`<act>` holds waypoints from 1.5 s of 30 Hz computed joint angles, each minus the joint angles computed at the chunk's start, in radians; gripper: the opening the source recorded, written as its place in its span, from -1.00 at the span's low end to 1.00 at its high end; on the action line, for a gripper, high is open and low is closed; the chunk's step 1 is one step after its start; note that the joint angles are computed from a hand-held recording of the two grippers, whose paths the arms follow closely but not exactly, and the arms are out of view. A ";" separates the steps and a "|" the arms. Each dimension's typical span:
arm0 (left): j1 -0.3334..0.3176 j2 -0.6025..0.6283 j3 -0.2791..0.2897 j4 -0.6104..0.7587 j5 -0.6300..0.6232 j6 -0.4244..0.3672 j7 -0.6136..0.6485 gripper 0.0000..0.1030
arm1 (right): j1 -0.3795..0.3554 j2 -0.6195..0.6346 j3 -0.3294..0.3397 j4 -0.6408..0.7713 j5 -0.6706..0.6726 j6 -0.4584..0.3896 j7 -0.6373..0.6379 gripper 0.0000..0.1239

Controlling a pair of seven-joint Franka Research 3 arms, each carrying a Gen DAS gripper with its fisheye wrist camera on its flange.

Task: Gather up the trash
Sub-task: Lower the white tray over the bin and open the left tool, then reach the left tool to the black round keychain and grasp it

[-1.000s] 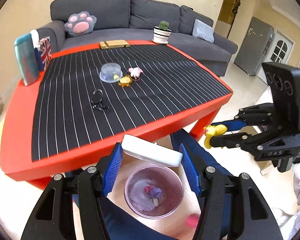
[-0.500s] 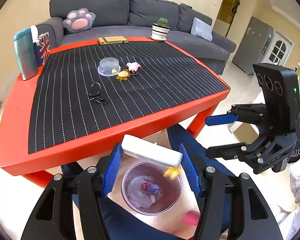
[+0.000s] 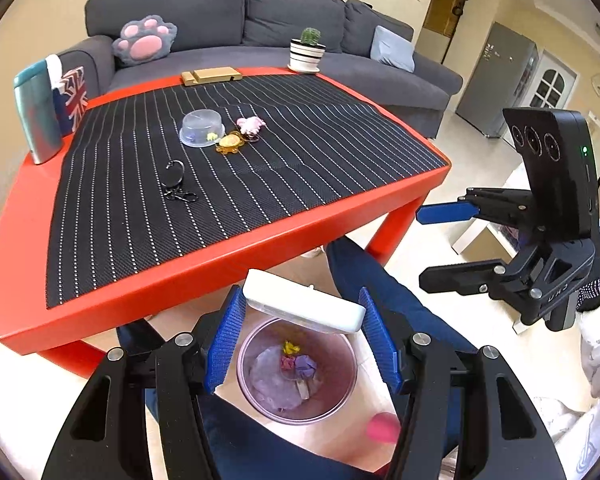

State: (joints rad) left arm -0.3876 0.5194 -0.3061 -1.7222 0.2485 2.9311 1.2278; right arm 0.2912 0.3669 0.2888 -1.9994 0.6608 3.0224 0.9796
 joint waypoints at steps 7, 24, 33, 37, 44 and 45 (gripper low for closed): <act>0.000 0.011 -0.020 0.016 -0.007 -0.020 0.031 0.11 | -0.025 -0.021 0.026 -0.030 0.045 0.027 -0.030 0.43; 0.000 0.046 -0.036 0.054 -0.052 -0.016 0.077 0.75 | -0.044 -0.041 0.041 -0.047 0.160 0.044 -0.113 0.43; -0.004 0.036 -0.014 0.034 -0.044 0.000 0.033 0.85 | -0.027 -0.035 0.026 -0.042 0.152 0.039 -0.102 0.46; -0.003 0.032 -0.011 0.028 -0.037 0.000 0.019 0.85 | -0.027 -0.029 0.028 -0.039 0.149 0.037 -0.101 0.48; 0.005 0.029 -0.019 0.021 -0.036 0.005 0.016 0.85 | -0.035 -0.027 0.037 -0.035 0.163 0.032 -0.116 0.52; 0.007 0.030 -0.020 0.022 -0.037 0.005 0.016 0.85 | -0.033 -0.027 0.035 -0.035 0.163 0.033 -0.114 0.52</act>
State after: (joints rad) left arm -0.3810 0.5493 -0.3265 -1.7006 0.2119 2.9359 1.2435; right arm 0.2584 0.3400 0.3241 -2.0346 0.8234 3.0553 0.8656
